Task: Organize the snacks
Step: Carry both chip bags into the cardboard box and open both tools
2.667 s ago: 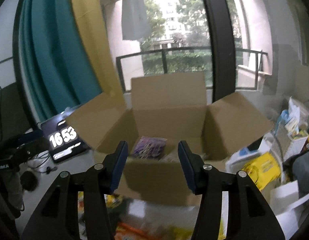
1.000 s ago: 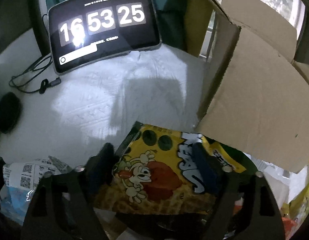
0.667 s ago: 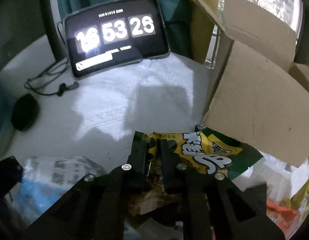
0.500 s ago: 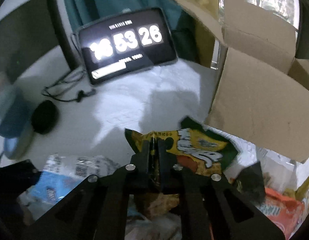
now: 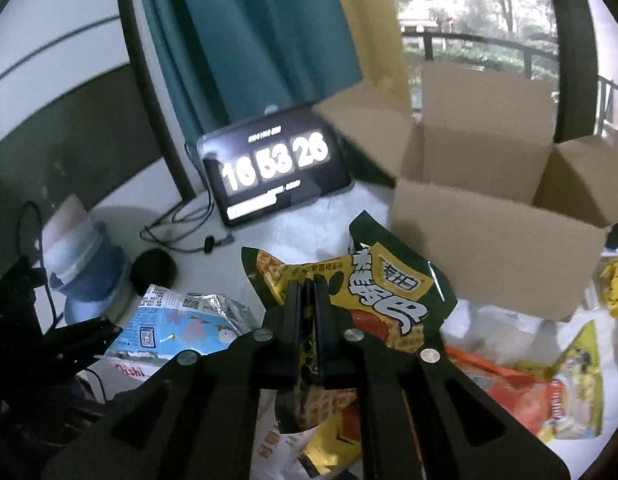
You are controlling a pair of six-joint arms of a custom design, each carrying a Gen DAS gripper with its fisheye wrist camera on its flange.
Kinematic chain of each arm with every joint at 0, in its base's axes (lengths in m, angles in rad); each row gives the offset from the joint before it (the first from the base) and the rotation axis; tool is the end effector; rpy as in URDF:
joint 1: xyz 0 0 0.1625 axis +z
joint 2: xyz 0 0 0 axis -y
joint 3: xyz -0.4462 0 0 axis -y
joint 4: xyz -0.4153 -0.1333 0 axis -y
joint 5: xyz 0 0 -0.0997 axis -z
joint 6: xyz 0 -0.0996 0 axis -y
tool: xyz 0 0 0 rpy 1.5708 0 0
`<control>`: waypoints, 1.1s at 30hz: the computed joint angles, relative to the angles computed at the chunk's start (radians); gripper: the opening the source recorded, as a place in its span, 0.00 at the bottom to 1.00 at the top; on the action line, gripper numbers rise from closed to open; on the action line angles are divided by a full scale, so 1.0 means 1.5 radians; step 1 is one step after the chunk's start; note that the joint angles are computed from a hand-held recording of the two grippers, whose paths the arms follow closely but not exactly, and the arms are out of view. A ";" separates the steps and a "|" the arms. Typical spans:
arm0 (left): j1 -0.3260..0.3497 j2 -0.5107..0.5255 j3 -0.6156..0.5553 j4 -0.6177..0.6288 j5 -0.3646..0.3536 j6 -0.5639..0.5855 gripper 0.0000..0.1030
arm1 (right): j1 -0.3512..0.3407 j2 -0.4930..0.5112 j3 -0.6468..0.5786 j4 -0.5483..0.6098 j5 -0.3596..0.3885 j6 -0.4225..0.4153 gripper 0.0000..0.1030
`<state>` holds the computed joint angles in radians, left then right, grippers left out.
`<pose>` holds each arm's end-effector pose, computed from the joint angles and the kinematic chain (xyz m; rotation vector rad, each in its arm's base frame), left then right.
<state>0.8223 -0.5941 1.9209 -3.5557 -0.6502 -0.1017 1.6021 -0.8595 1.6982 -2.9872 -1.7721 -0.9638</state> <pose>-0.2429 -0.5739 0.0225 0.3605 2.2969 -1.1819 0.1354 -0.7018 0.1643 1.1935 -2.3639 0.5824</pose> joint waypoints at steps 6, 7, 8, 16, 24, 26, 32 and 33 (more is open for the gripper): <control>-0.004 0.005 -0.032 0.008 0.002 0.029 0.53 | -0.001 -0.036 0.008 -0.015 0.034 -0.002 0.07; -0.003 0.007 -0.037 0.010 0.001 0.033 0.53 | -0.002 -0.041 0.009 -0.017 0.040 -0.002 0.07; -0.003 0.009 -0.045 0.012 0.001 0.038 0.53 | -0.002 -0.047 0.009 -0.020 0.046 -0.003 0.07; 0.005 0.028 -0.115 0.020 -0.012 0.089 0.53 | -0.004 -0.064 -0.012 -0.044 0.081 -0.013 0.07; 0.018 0.065 -0.215 0.016 -0.028 0.174 0.53 | -0.014 -0.047 -0.081 -0.039 0.098 -0.002 0.07; 0.023 0.073 -0.240 0.023 -0.036 0.188 0.53 | -0.015 -0.040 -0.098 -0.039 0.101 -0.002 0.07; 0.046 0.096 -0.318 0.044 -0.063 0.222 0.53 | -0.017 -0.014 -0.153 -0.037 0.099 -0.004 0.07; 0.050 0.103 -0.337 0.046 -0.066 0.234 0.53 | -0.017 -0.008 -0.162 -0.036 0.098 -0.005 0.07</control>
